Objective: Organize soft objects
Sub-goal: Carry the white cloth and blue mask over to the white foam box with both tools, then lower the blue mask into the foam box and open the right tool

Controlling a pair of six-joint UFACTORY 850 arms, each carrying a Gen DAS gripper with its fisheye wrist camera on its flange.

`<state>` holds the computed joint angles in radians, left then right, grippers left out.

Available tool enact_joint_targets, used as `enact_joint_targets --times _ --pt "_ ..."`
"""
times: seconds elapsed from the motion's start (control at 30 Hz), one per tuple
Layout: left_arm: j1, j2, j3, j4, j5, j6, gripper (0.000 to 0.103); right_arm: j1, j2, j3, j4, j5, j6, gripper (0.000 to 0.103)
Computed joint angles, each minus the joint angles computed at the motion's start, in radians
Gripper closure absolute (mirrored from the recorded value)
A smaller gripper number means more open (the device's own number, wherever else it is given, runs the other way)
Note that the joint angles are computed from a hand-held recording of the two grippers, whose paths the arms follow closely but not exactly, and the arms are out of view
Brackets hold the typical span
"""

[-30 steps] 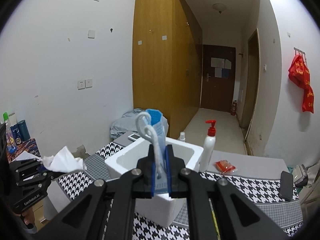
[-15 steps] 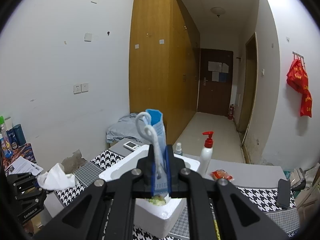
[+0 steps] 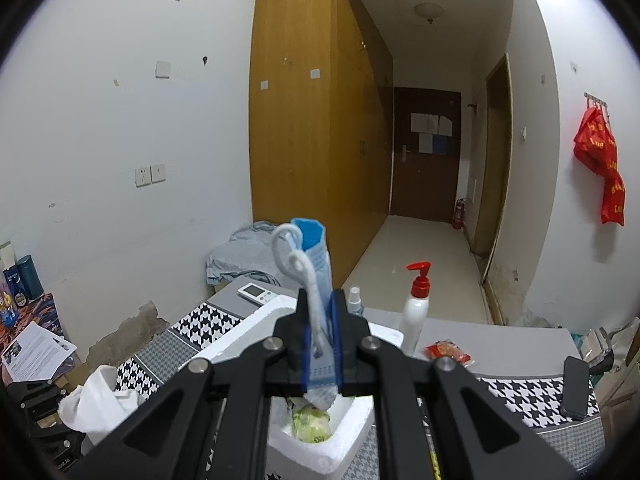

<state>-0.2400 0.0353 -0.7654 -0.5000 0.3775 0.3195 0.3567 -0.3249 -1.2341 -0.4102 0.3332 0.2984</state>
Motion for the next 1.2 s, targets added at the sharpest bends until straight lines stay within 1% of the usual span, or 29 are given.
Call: enact_joint_targets --times 0.27,0.4,0.5,0.7,0.9,0.97,1.03,1.17,1.2 --pt "0.02 -0.026 -0.015 0.042 -0.007 -0.041 0.09 0.012 -0.052 -0.059 -0.005 -0.046 -0.009 0.092" --pt "0.027 -0.037 -0.024 0.035 -0.005 -0.034 0.09 0.016 -0.089 -0.1 -0.024 -0.087 0.008 0.092" --pt "0.031 -0.041 -0.03 0.023 0.003 -0.021 0.09 0.018 -0.108 -0.116 -0.056 -0.108 0.037 0.092" --pt "0.045 -0.053 -0.041 0.027 0.002 -0.026 0.09 0.021 -0.131 -0.139 -0.126 -0.125 0.097 0.092" --pt "0.055 -0.064 -0.047 0.025 -0.003 -0.031 0.09 0.027 -0.165 -0.177 -0.255 -0.17 0.21 0.091" --pt "0.058 -0.068 -0.049 0.027 -0.005 -0.037 0.09 0.027 -0.173 -0.188 -0.345 -0.181 0.299 0.091" --pt "0.058 -0.073 -0.054 0.024 -0.007 -0.035 0.09 0.029 -0.179 -0.197 -0.38 -0.192 0.329 0.091" --pt "0.06 -0.076 -0.057 0.022 -0.012 -0.033 0.09 0.033 -0.195 -0.222 -0.588 -0.226 0.531 0.09" --pt "0.06 -0.077 -0.058 0.018 -0.013 -0.027 0.09 0.034 -0.2 -0.228 -0.647 -0.233 0.587 0.089"
